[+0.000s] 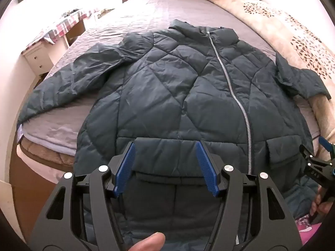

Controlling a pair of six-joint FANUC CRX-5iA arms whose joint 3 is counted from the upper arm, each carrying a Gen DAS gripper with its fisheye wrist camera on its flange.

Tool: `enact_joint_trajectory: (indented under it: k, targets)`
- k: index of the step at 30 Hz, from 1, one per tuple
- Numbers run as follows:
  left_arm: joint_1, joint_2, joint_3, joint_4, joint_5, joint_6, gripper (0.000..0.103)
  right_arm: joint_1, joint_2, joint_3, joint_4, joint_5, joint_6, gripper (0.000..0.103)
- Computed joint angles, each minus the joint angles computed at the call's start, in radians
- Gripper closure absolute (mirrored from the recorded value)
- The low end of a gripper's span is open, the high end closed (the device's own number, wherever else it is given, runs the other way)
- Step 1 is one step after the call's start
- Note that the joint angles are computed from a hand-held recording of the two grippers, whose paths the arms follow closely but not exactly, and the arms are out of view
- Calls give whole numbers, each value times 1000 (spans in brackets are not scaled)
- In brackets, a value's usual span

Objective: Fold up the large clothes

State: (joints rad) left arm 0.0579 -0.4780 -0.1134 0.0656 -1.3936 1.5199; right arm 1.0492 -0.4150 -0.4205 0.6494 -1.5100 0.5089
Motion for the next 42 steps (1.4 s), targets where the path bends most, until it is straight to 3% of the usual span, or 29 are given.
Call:
enact_joint_trajectory:
  k: [18,20,24,42]
  targets:
    - [-55,15,9,-24,3,61,42,13,9,-3,4,-11,2,10]
    - [-7,2,-10,13,0,21,43,12,8,-3,3,-11,3,10]
    - [7,-6,-27,34,11,4,42,8,9,-2,-2,-10,4,10]
    - [9,1,-26,34,-8,8,42,-4,0,-8,-20,-3,-4,10]
